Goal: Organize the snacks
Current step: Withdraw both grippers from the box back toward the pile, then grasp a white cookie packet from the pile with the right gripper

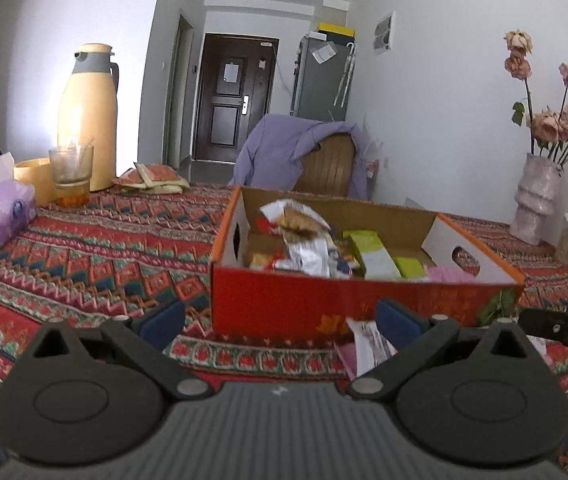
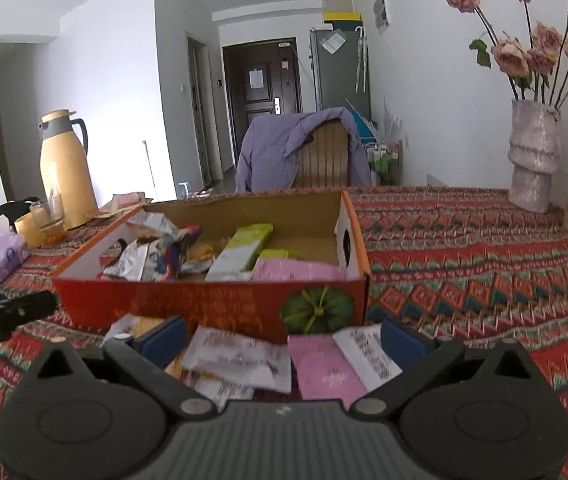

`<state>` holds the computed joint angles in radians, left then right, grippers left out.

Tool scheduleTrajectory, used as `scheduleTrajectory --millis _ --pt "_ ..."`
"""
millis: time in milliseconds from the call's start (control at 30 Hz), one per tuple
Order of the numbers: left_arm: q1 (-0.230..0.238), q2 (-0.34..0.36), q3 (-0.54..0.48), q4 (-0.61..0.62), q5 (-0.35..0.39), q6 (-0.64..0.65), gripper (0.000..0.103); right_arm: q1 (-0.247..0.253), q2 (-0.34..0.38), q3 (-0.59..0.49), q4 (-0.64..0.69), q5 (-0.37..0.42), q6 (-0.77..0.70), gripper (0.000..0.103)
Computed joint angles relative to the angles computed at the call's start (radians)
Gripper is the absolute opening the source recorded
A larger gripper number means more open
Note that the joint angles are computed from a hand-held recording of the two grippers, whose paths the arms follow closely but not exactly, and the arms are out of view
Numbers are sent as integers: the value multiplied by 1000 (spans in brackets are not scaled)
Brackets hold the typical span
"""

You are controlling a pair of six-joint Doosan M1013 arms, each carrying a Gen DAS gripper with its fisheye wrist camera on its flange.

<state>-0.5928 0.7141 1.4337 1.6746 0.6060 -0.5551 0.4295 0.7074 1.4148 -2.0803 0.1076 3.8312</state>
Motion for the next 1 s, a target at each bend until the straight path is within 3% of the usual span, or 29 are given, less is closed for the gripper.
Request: scheduleTrajectory --millis 133,300,633,1000 --pt "0 5 5 49 0 -41 103 5 -3 18 66 17 -73 103" --pt "-2 9 5 60 6 -39 103 15 2 24 266 71 -287 103" --pt "-3 6 12 69 14 -60 103 17 -13 55 163 112 -196 103" --pt "-1 7 9 59 6 -53 103 -12 28 -15 610 154 -671 95"
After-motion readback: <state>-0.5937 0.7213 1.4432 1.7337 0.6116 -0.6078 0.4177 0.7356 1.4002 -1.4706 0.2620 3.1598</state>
